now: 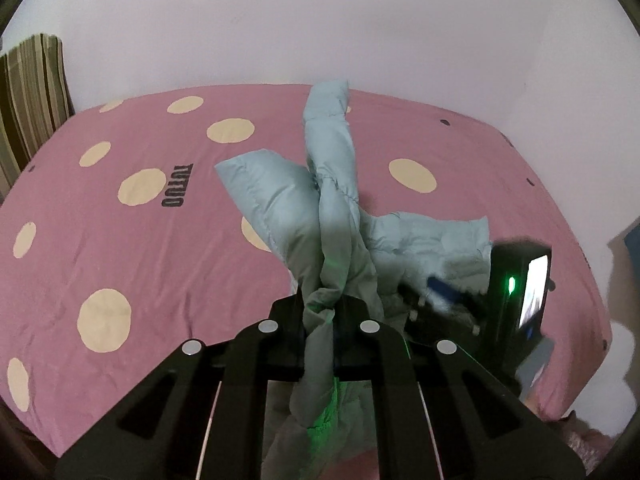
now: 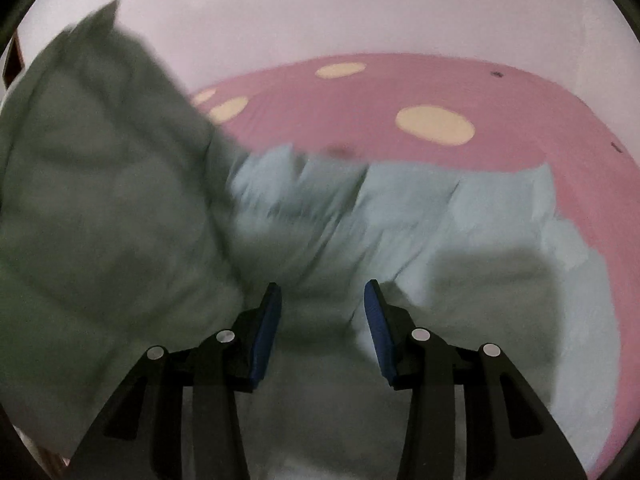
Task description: Fold large clothes
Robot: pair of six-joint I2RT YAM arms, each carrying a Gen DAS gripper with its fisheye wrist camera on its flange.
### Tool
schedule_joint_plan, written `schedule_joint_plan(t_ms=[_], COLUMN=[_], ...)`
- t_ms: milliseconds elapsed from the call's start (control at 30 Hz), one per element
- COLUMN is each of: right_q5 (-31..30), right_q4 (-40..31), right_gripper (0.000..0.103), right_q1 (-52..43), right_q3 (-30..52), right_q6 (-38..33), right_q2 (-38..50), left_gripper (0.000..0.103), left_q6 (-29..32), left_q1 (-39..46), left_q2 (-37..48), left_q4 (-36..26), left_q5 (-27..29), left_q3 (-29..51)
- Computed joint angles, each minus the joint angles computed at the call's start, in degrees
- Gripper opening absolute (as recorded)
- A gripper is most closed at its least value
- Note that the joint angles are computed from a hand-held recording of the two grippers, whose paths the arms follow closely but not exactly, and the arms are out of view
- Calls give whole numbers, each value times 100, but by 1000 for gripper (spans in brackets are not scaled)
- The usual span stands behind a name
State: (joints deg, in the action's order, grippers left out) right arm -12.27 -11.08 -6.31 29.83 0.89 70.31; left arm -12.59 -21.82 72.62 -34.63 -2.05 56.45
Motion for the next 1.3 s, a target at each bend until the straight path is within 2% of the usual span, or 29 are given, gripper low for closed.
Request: schedule_joint_plan(t_ms=[233, 533, 700, 967, 1133, 1300], right_q5=[28, -68, -90, -761, -1276, -1540], right_q4=[-162, -300, -541, -1053, -1301, -1299], right_gripper=[43, 43, 43, 43, 43, 43], right_q1=[-66, -363, -630, -2081, -3263, -4203], right_q3=[795, 532, 307, 136, 323, 546], right_q6=[44, -111, -389, -1333, -2062, -2649], right_q2=[825, 391, -218, -813, -641, -141], left_gripper=[8, 8, 8, 8, 8, 8], left_q6=[-207, -392, -561, -1028, -1307, -1512], left_q1=[-320, -519, -779, -1765, -2441, -2932], left_q2=[185, 371, 520, 1315, 2176, 3079], left_q4=[23, -35, -54, -166, -252, -277], left_q5=[-401, -509, -638, -1092, -1360, -1487], left_q3=[82, 253, 363, 1099, 1844, 2548])
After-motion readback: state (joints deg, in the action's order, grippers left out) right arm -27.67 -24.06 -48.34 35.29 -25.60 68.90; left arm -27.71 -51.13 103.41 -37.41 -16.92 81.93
